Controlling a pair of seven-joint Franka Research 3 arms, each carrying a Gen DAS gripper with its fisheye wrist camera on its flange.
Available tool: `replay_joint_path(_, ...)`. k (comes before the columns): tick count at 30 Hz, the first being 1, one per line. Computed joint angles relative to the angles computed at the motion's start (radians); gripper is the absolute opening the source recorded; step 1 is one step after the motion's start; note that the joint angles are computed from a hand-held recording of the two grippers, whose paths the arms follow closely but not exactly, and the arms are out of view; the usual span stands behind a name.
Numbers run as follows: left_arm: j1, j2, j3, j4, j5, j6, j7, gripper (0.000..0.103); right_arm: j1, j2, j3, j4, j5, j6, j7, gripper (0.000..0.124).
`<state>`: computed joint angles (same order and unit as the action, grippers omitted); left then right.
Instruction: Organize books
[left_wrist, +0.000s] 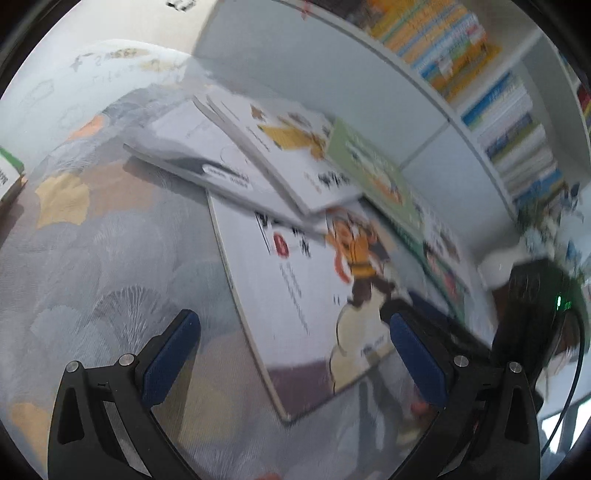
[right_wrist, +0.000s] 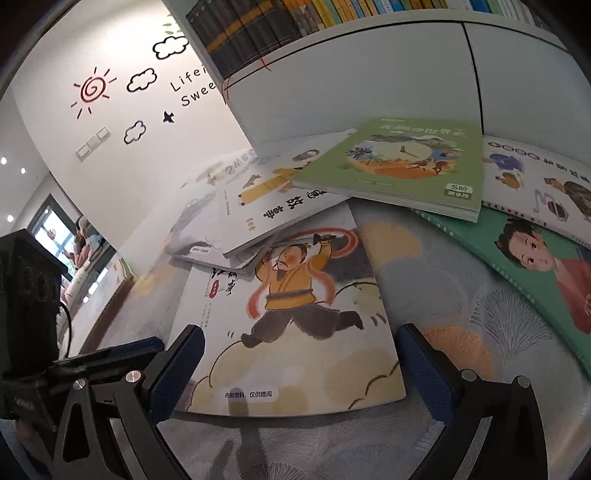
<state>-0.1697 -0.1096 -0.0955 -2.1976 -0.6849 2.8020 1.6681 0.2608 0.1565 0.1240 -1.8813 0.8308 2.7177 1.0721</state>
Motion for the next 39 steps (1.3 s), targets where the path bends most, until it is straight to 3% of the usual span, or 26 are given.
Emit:
replay_joint_path(3, 0.002, 0.018, -0.015, 0.001, 0.054, 0.057, -0.028, 0.103, 0.017, 0.003, -0.009, 0.001, -0.07, 0.01, 0.047, 0.103)
replay_joint_path(6, 0.033, 0.039, -0.048, -0.016, 0.299, 0.145, -0.202, 0.102, 0.055, 0.011, -0.034, 0.004, -0.268, 0.019, 0.177, 0.103)
replay_joint_path(7, 0.055, 0.05, -0.064, -0.02, 0.448, 0.165, -0.308, 0.102, 0.067, 0.013, -0.043, 0.006, -0.339, 0.018, 0.225, 0.103)
replay_joint_path(10, 0.106, 0.073, -0.103, 0.04, 0.84, 0.055, -0.606, 0.102, 0.149, 0.025, -0.111, 0.024, -0.709, -0.006, 0.466, 0.103)
replay_joint_path(12, 0.089, 0.091, -0.086, 0.071, 0.95, 0.019, -0.732, 0.102, 0.127, 0.024, -0.088, 0.021, -0.725, -0.004, 0.484, 0.103)
replay_joint_path(16, 0.07, 0.115, -0.078, 0.125, 1.068, -0.056, -0.858, 0.102, 0.105, 0.018, -0.069, 0.013, -0.724, -0.001, 0.484, 0.103)
replay_joint_path(18, 0.066, 0.106, -0.074, 0.106, 0.989, -0.018, -0.794, 0.102, 0.1, 0.016, -0.063, 0.01, -0.717, -0.001, 0.49, 0.103)
replay_joint_path(19, 0.059, 0.096, -0.074, 0.081, 0.853, 0.034, -0.679, 0.102, 0.099, 0.016, -0.06, 0.011, -0.713, -0.003, 0.494, 0.103)
replay_joint_path(25, 0.029, 0.047, -0.047, 0.039, 0.528, 0.011, -0.392, 0.101, 0.118, -0.02, -0.056, -0.031, -0.745, 0.013, 0.59, 0.103)
replay_joint_path(29, 0.011, 0.003, -0.026, 0.009, 0.372, -0.03, -0.272, 0.101, 0.125, -0.069, -0.046, -0.099, -0.745, 0.054, 0.689, 0.103)
replay_joint_path(36, -0.021, -0.108, 0.005, -0.074, 0.354, -0.145, -0.115, 0.101, 0.137, -0.175, -0.013, -0.218, -0.872, 0.056, 0.893, 0.103)
replay_joint_path(39, -0.034, -0.174, 0.02, -0.12, 0.35, -0.211, -0.079, 0.101, 0.139, -0.243, 0.009, -0.289, -0.824, 0.056, 0.89, 0.103)
